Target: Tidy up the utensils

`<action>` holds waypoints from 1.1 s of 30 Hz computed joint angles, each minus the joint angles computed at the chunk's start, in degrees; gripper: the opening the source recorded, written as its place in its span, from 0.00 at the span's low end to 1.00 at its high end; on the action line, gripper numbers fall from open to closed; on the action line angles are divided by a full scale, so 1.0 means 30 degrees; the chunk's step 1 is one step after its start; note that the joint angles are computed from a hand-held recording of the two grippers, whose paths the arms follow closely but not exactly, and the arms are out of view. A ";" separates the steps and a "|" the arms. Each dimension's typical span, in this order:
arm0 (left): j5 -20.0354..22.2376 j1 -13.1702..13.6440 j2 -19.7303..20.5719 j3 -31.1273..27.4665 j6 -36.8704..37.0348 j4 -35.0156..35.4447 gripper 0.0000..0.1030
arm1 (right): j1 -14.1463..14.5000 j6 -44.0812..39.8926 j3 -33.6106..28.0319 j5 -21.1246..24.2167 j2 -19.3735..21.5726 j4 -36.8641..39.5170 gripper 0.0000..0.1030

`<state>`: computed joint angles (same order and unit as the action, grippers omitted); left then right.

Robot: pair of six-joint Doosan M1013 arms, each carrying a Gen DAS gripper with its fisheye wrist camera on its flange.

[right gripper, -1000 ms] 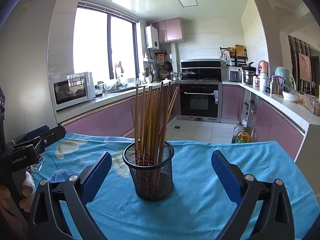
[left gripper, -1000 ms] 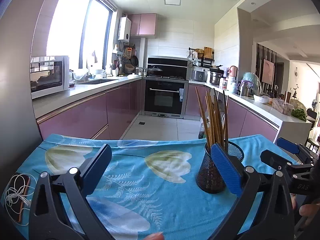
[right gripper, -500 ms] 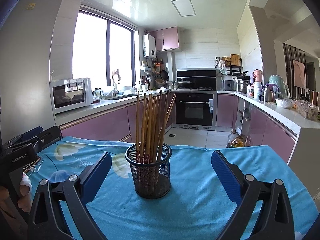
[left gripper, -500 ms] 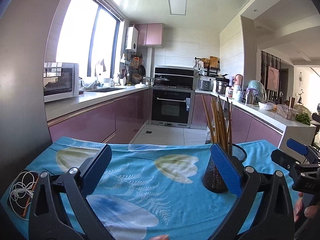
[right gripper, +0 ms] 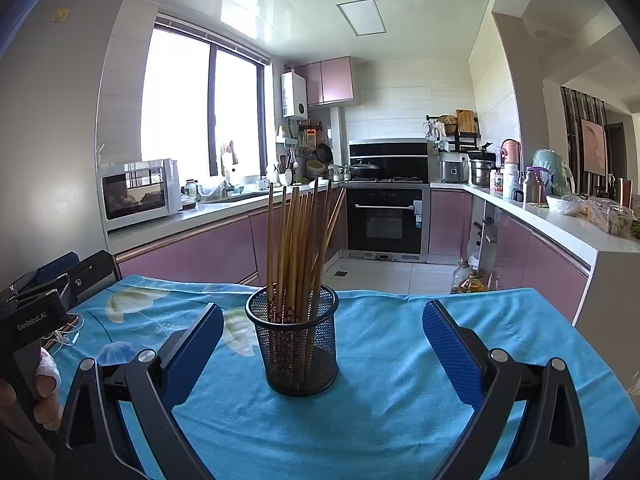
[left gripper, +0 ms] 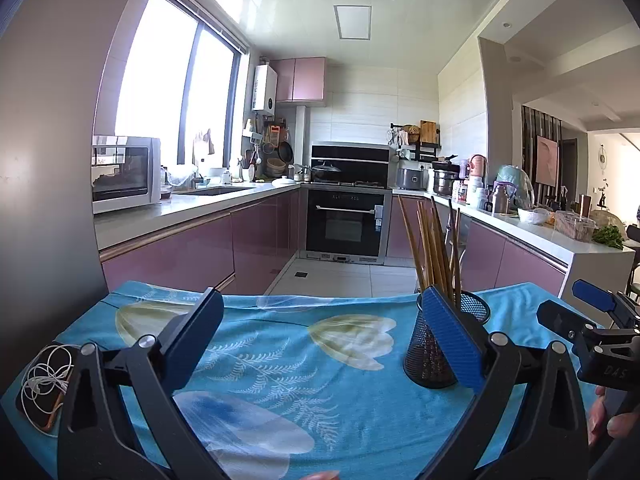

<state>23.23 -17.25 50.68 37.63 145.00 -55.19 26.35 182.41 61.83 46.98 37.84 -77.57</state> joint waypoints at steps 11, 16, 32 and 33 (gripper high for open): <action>-0.0157 -0.0059 -0.0212 0.0387 0.0355 -0.0363 0.95 | 0.0003 0.0276 0.0076 0.0041 -0.0040 -0.0275 0.94; -0.0203 -0.0066 -0.0222 0.0400 0.0312 -0.0321 0.95 | -0.0021 0.0317 0.0072 -0.0004 -0.0046 -0.0334 0.94; 0.0023 -0.0081 -0.0073 0.0080 -0.0106 0.0151 0.95 | -0.0072 0.0237 -0.0084 0.0087 0.0048 -0.0142 0.94; 0.0065 -0.0067 -0.0071 0.0073 -0.0110 0.0104 0.95 | -0.0075 0.0191 -0.0104 0.0082 0.0056 -0.0100 0.94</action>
<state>23.43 -17.45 50.46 37.85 144.67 -54.88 26.13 182.98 61.52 47.23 38.01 -77.87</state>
